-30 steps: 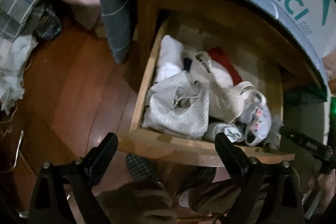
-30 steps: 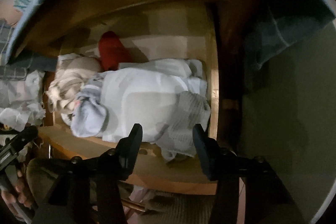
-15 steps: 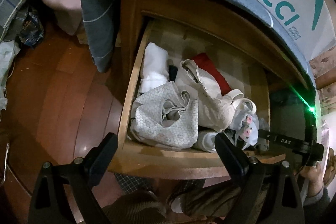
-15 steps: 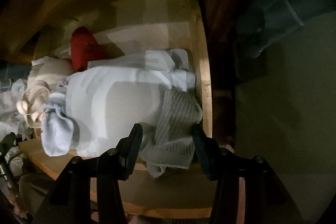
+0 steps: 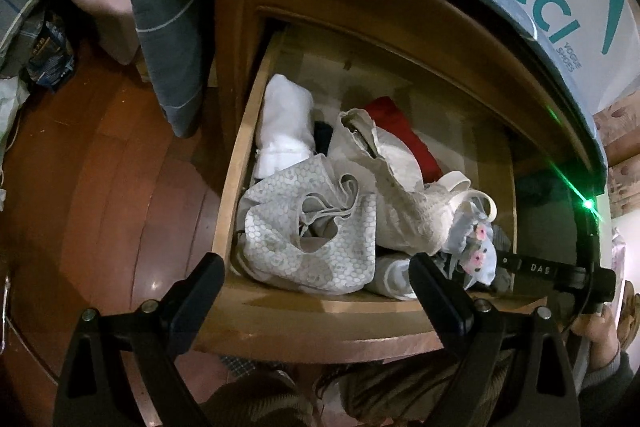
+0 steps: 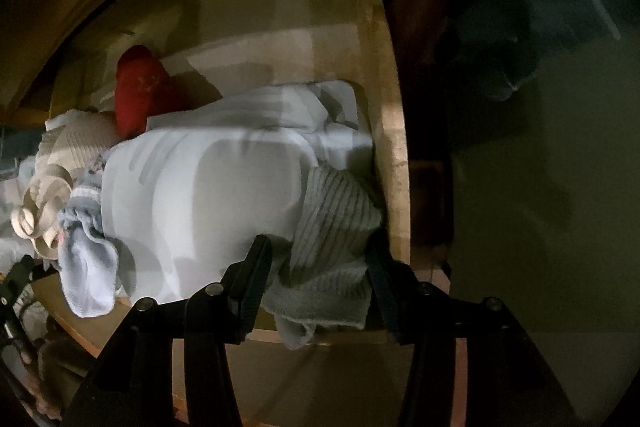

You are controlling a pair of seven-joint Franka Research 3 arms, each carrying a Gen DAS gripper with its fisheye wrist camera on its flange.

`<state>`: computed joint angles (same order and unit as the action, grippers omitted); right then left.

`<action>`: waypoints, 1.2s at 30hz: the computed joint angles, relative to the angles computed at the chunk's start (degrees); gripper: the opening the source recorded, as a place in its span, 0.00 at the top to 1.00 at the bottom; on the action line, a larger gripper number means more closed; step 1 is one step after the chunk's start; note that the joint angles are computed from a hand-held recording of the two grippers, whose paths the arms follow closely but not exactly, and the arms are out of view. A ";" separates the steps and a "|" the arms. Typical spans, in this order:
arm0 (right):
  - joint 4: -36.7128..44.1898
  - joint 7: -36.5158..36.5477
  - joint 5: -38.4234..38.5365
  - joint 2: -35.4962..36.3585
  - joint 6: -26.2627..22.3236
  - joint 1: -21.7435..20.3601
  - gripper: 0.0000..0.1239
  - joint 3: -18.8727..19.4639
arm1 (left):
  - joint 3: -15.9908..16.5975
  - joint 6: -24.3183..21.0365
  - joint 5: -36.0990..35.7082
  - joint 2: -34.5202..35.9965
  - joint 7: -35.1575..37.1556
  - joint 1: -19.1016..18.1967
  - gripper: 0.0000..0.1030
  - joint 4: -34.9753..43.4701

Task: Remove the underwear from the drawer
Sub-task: 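Lower the right tool into the drawer toward the grey ribbed sock, then grasp the grey ribbed sock with the right tool and lift it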

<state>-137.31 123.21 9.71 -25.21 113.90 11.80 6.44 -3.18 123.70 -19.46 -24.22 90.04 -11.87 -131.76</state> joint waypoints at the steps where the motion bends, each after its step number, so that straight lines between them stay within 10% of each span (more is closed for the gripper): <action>1: 0.18 -0.03 -0.45 0.13 -0.10 0.06 0.63 0.24 | -0.09 0.27 0.16 -0.04 -0.20 0.12 0.07 -0.20; 3: 0.36 0.10 -0.96 0.25 0.07 0.26 0.77 0.60 | 0.08 0.07 -0.05 -0.13 -0.41 0.16 0.07 -0.38; 19: -5.03 3.58 -6.56 -11.09 10.06 0.81 0.88 4.12 | 0.71 0.06 -1.02 -0.74 -1.51 0.41 0.07 -1.05; 28: -8.29 -5.43 8.95 -12.35 17.32 5.89 0.91 -1.90 | 1.04 -0.15 -2.41 -0.46 -1.12 0.65 0.07 -1.02; 36: -2.31 -2.66 1.39 -6.41 8.99 2.45 0.90 2.93 | 1.21 0.24 -3.47 -0.58 -0.85 0.82 0.07 -1.34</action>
